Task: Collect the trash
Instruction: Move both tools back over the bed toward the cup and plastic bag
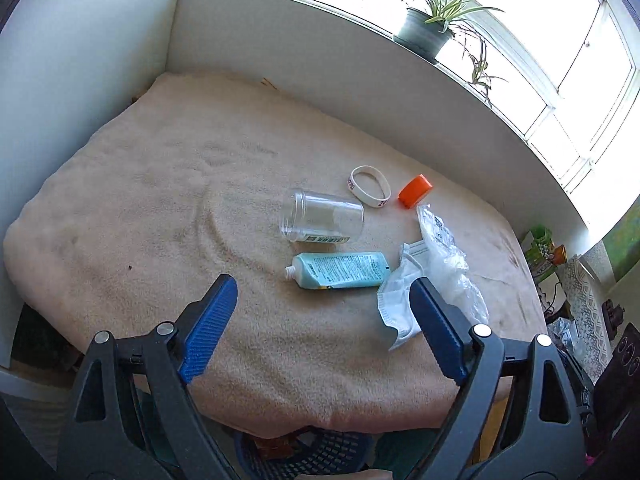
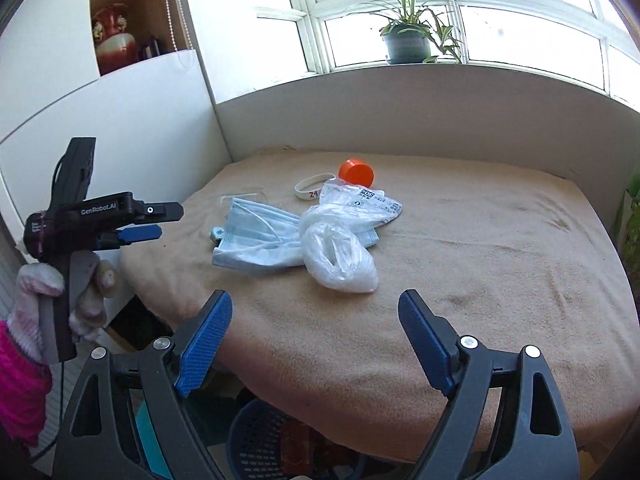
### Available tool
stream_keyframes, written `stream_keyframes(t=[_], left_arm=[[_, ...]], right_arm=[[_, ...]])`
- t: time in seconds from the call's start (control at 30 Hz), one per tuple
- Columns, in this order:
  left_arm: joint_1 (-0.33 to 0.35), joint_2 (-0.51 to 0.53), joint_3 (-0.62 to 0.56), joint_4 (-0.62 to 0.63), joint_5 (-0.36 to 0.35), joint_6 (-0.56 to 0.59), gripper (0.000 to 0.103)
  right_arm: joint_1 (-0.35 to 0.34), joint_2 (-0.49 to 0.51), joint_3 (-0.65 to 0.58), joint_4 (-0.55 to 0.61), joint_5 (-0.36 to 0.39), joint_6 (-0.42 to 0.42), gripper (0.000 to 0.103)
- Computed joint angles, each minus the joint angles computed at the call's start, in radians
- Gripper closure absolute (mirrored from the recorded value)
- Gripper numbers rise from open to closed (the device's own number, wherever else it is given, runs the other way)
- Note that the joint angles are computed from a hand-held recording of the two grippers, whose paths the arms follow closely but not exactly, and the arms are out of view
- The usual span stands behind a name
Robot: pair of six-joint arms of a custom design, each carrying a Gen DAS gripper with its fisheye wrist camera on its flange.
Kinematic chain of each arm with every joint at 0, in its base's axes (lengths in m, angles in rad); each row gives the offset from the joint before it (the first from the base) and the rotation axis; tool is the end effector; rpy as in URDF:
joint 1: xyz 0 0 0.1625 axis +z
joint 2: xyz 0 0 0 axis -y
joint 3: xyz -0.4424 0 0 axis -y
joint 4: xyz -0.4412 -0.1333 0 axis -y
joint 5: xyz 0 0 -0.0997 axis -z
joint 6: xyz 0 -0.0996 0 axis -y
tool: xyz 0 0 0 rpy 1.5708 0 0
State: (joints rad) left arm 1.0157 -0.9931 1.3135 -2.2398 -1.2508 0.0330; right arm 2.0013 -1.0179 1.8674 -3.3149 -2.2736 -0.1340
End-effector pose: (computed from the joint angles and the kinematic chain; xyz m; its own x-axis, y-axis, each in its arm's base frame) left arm -0.2745 -0.7550 0.3394 -0.8465 0.4351 -0.3068 0.5235 0.7848 -0.3316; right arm 0.3320 -0.5577 0.2379 -0.8608 0.0625 0.5051 -0.3796 0.5823 -0.7189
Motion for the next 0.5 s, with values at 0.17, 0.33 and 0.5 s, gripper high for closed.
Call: stream_keyframes(t=[0.17, 0.33, 0.5], left_arm=[[-0.002, 0.081, -0.109, 0.056, 0.0, 0.003, 0.013], [-0.007, 0.147, -0.191, 0.109, 0.023, 0.002, 0.013], [-0.013, 0.193, -0.236, 0.146, 0.057, 0.006, 0.013]], right_arm=[[-0.003, 0.018, -0.059, 0.084, -0.024, -0.012, 0.018], [-0.013, 0.049, -0.108, 0.104, -0.041, -0.037, 0.018], [-0.03, 0.067, -0.141, 0.14, -0.017, -0.028, 0.018]])
